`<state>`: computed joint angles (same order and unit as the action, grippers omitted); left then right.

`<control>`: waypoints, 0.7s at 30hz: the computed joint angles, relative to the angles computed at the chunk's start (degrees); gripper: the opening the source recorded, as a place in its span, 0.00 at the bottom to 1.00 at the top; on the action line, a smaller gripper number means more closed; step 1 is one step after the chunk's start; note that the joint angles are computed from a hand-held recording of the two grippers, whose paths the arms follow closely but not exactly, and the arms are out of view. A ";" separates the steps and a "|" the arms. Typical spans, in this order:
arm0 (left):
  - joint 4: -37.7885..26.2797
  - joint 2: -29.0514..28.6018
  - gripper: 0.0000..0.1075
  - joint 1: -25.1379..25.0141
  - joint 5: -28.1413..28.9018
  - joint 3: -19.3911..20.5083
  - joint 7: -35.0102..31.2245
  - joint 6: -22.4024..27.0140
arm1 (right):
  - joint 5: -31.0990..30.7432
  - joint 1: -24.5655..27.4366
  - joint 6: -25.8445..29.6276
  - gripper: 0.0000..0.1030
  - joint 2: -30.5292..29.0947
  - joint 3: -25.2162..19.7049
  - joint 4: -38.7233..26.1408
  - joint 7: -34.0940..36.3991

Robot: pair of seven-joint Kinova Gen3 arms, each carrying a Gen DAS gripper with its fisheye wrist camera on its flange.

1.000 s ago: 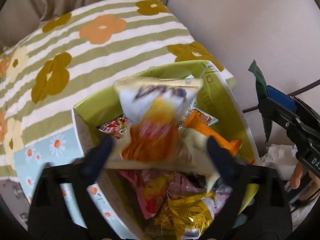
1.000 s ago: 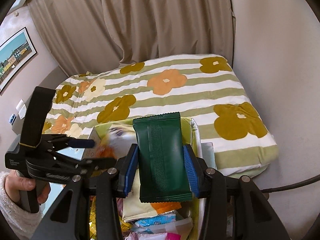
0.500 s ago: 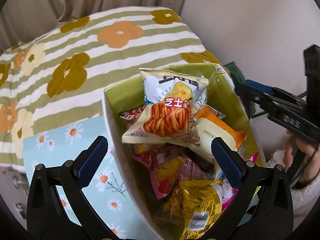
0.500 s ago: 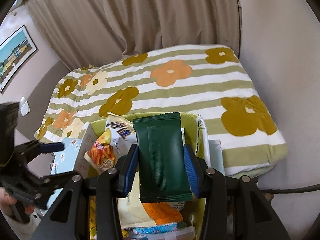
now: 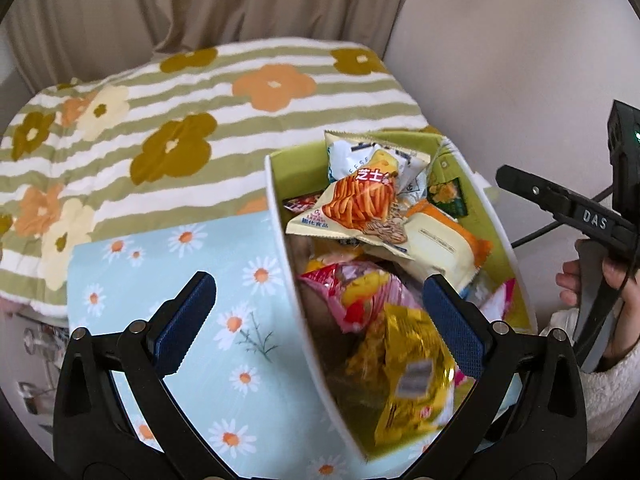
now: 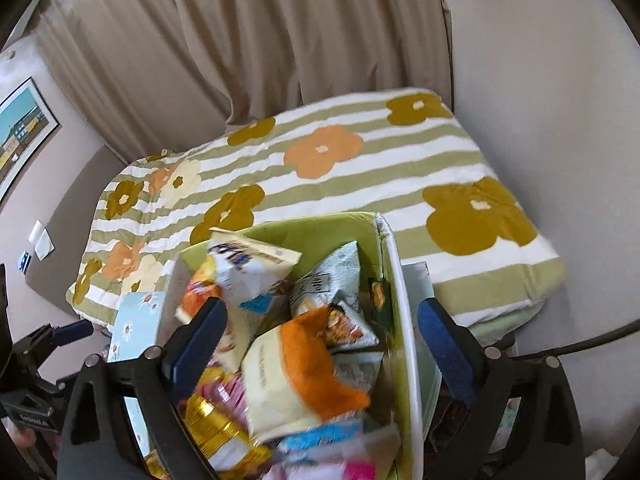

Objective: Organize snacks

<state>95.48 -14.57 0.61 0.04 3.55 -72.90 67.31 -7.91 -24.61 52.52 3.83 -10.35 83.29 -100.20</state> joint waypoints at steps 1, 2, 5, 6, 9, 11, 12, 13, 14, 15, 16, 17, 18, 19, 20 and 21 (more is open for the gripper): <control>0.24 -1.32 0.95 -0.03 -0.35 0.11 0.20 0.15 | 0.85 -0.52 -0.36 0.92 -1.68 -0.35 0.82 -0.86; 0.36 -2.70 0.95 -0.07 -0.68 0.35 0.48 0.48 | 1.76 -1.03 -0.45 0.92 -3.10 -0.78 1.33 -1.83; 0.84 -8.25 0.95 -0.30 -1.30 0.72 0.82 1.99 | 4.94 -2.51 -0.80 0.92 -8.42 -2.92 3.33 -5.56; 1.02 -10.87 0.95 -0.47 -1.62 1.01 1.01 2.79 | 6.39 -2.91 -0.88 0.92 -10.39 -4.06 4.02 -7.18; 0.70 -16.46 0.95 -1.61 -2.62 2.09 1.46 5.38 | 11.78 -3.18 -0.13 0.92 -15.56 -8.91 5.48 -13.02; 0.11 -20.56 0.95 -2.54 -3.49 3.20 1.65 7.74 | 13.63 -2.98 0.83 0.92 -18.69 -11.86 6.16 -15.68; -0.40 -22.63 0.95 -3.26 -3.95 4.09 1.91 9.16 | 14.75 -2.57 1.67 0.92 -20.65 -14.04 6.51 -17.63; -1.06 -24.96 0.95 -4.12 -4.44 5.04 2.20 10.84 | 15.25 -2.09 2.00 0.92 -21.78 -15.39 6.77 -18.67; -1.60 -26.46 0.95 -4.83 -4.54 5.73 2.40 11.99 | 15.70 -1.59 2.33 0.92 -23.27 -16.93 7.20 -19.77; -2.20 -28.45 0.95 -5.49 -4.70 6.17 2.53 13.42 | 16.24 -0.75 2.94 0.92 -24.77 -18.87 7.51 -21.09; -2.87 -30.35 0.95 -6.22 -4.81 6.61 2.65 14.99 | 16.90 0.40 3.80 0.94 -26.09 -21.08 7.64 -22.35; -3.53 -31.66 0.95 -6.87 -4.76 7.00 2.62 16.28 | 17.45 1.69 4.82 0.98 -27.20 -23.41 7.47 -23.47; -4.06 -33.25 0.95 -7.49 -4.80 7.31 2.51 17.71 | 18.02 3.10 5.53 0.99 -28.98 -25.88 7.84 -24.61; -4.55 -34.83 0.95 -8.19 -4.86 7.61 2.40 19.13 | 18.17 4.44 5.82 0.99 -30.19 -27.53 8.12 -24.97; -4.84 -36.15 0.95 -8.85 -4.84 7.84 2.23 20.21 | 18.29 6.16 6.57 0.99 -31.77 -29.66 8.33 -25.50; -5.22 -37.51 0.95 -9.51 -4.89 7.95 2.03 21.50 | 17.80 7.30 6.84 0.99 -32.91 -30.73 8.63 -25.55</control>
<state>90.25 -52.07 -8.90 -4.84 11.50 -70.87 88.81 9.89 -17.31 59.36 -29.09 -41.08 91.93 -125.75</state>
